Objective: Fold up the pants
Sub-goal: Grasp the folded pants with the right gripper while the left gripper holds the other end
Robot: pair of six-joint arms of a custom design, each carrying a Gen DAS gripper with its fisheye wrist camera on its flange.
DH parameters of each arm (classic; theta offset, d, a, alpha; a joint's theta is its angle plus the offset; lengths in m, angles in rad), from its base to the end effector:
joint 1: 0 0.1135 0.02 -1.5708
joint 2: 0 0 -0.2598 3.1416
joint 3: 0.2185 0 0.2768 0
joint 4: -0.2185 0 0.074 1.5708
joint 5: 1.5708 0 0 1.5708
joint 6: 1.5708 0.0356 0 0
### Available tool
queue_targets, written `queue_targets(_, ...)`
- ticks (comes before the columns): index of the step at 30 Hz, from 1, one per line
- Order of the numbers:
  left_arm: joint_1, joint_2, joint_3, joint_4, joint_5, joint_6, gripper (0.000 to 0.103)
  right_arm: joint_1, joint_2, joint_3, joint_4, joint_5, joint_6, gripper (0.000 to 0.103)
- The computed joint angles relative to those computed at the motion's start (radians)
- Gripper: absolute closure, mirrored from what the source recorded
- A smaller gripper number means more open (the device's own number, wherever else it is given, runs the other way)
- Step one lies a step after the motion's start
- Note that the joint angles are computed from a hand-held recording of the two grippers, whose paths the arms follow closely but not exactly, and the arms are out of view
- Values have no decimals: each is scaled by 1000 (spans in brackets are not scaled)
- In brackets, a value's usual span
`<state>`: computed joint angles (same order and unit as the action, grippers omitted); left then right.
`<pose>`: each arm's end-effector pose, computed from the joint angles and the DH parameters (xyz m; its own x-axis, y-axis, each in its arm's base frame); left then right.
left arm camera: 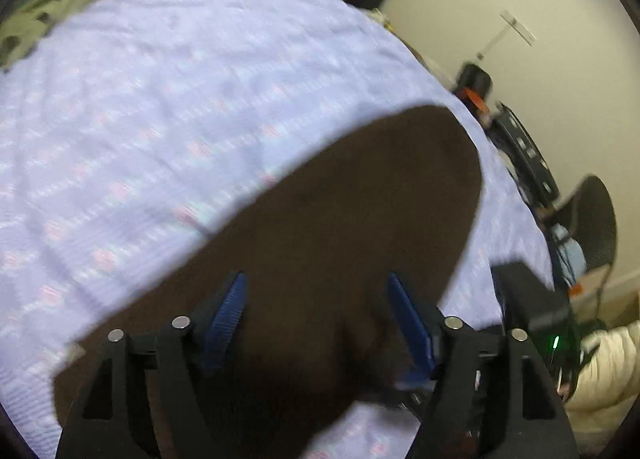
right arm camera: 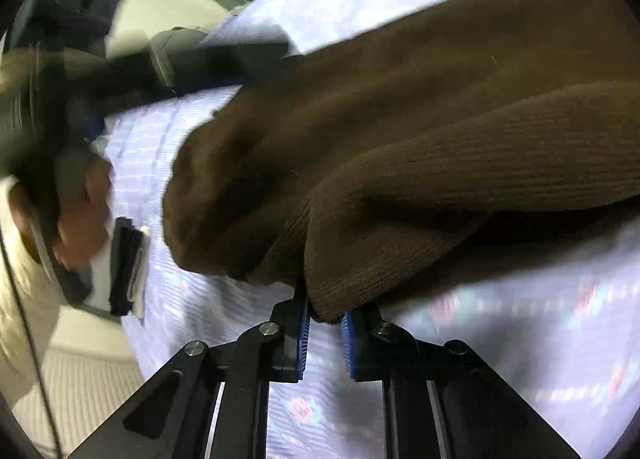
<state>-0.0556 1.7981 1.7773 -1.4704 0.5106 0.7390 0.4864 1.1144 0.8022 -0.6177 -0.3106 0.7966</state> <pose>0.3568 -0.0373 0.3163 -0.6769 0.6262 -0.3869 0.7349 0.6049 -0.3065 0.2120 0.1244 0.2343 -0.9291 0.2788 -0.2429 0.0825 0.7967 0.5988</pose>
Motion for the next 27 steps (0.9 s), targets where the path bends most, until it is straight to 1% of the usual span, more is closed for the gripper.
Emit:
queue_targets(3,-28,41,26,75,-71,-50,31,16,11,-5,28,21,68,87)
queue_targets(6,-73,100,40,93,-138,-59,31,12,8,4,15,25,82,87)
queue_targets(7,-94,110,27,116,-175,-58,31,17,5,1,12,35,86,87)
queue_targets(8,-123,106,-15,167,-228,-54,34,27,3,1,8,46,95,87)
queue_targets(9,-136,103,-40,199,-260,-47,42,34,3,0,11,54,105,87)
queue_targets(10,-157,85,-88,253,-313,-44,80,27,-10,-13,12,51,105,87)
queue_targets(11,-178,53,-148,332,-379,-48,90,30,-11,-14,14,56,115,87)
queue_targets(15,-172,21,-181,414,-377,-92,91,64,-42,-12,-20,109,151,87)
queue_targets(18,-162,69,-153,427,-387,-166,91,107,-17,-4,-22,151,179,88)
queue_targets(21,-186,49,-206,484,-436,-176,89,106,-2,-44,0,124,216,89)
queue_targets(23,-193,23,-218,491,-451,-166,84,105,-9,-46,-11,108,218,89)
queue_targets(24,-189,14,-215,484,-440,-164,82,111,-15,-33,-40,115,215,83)
queue_targets(25,-176,-10,-211,474,-416,-163,73,120,-29,-14,-84,133,217,75)
queue_targets(26,-164,-51,-224,484,-394,-164,60,132,-40,7,-128,160,229,63)
queue_targets(27,-156,-84,-239,496,-378,-165,56,143,-58,36,-199,205,241,54)
